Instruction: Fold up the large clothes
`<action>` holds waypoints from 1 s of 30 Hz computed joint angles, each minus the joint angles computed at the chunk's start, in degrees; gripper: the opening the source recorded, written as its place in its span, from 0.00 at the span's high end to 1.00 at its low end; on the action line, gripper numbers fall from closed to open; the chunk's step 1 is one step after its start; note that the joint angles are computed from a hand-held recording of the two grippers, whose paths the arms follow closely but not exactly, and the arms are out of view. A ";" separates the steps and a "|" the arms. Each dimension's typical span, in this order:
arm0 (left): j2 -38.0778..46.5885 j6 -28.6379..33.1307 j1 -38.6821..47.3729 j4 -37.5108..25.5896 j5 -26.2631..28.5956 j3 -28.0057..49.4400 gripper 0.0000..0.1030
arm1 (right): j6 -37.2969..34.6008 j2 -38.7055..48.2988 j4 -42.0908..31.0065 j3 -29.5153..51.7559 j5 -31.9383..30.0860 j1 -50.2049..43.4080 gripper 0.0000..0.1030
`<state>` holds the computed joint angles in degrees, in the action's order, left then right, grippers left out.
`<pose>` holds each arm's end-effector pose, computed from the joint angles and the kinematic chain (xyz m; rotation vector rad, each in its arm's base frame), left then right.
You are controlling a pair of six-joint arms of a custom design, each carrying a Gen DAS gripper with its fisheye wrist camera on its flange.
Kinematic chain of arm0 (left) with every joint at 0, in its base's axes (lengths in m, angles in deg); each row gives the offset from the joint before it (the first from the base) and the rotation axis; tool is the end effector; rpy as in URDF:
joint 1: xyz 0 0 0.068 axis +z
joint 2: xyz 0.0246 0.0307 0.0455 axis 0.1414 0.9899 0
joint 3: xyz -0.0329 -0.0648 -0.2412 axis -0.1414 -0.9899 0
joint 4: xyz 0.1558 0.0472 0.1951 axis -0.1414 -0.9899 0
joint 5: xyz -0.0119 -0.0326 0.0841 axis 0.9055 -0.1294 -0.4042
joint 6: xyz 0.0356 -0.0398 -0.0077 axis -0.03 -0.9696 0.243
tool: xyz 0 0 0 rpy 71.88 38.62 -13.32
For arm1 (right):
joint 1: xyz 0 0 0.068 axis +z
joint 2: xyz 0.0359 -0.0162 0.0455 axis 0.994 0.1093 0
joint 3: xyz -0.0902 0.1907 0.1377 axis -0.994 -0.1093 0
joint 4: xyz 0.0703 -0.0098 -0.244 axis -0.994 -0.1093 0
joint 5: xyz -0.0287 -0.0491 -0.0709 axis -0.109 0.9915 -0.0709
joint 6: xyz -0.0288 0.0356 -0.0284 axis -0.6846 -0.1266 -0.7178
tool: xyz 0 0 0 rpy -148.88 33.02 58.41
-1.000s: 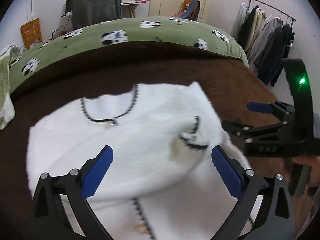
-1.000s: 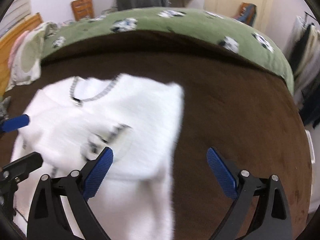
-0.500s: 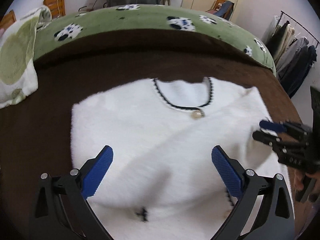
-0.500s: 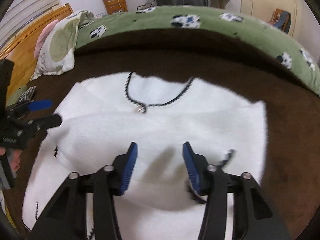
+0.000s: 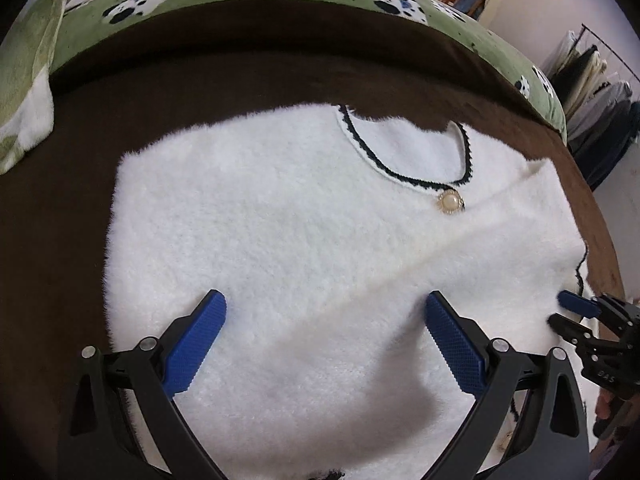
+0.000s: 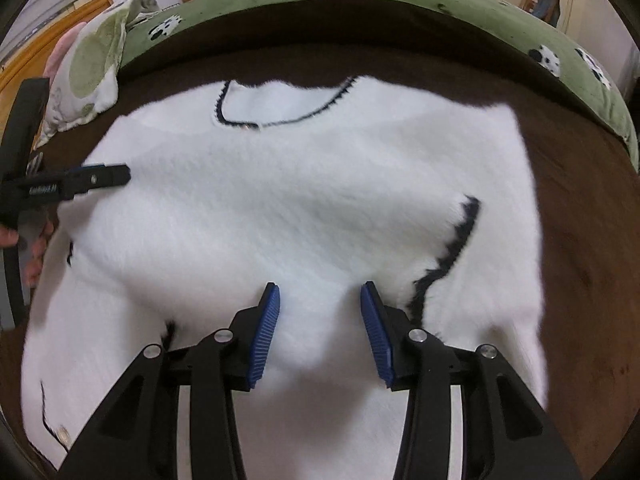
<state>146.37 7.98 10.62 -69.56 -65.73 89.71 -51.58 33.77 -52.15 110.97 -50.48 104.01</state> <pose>0.2046 0.0033 0.2166 -0.1726 2.6118 -0.2329 0.2105 0.0821 0.2063 -0.6368 2.5641 0.2348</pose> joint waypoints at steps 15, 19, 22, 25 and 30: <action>-9.40 -4.89 -6.48 -4.59 -4.60 -4.57 0.06 | 3.55 -7.68 -3.37 -7.06 0.44 -0.71 0.59; -11.13 -5.47 -7.26 -4.35 -5.45 -6.05 0.06 | 4.66 -7.25 -1.85 -7.63 2.02 0.54 0.59; -10.90 -5.67 -8.27 -3.74 -6.78 -6.61 0.06 | 4.97 -6.55 -1.62 -7.15 2.47 0.91 0.58; -10.42 -6.40 -8.88 -3.78 -7.83 -6.03 0.06 | 5.23 -7.25 -1.25 -7.36 2.52 1.61 0.49; -10.86 -8.32 -7.15 -4.62 -7.01 -4.51 0.06 | 4.14 -8.31 -1.13 -7.06 3.81 6.48 0.26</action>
<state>135.51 -0.34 3.47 -74.18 -72.75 85.20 -47.45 25.46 -53.28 103.91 -46.67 110.49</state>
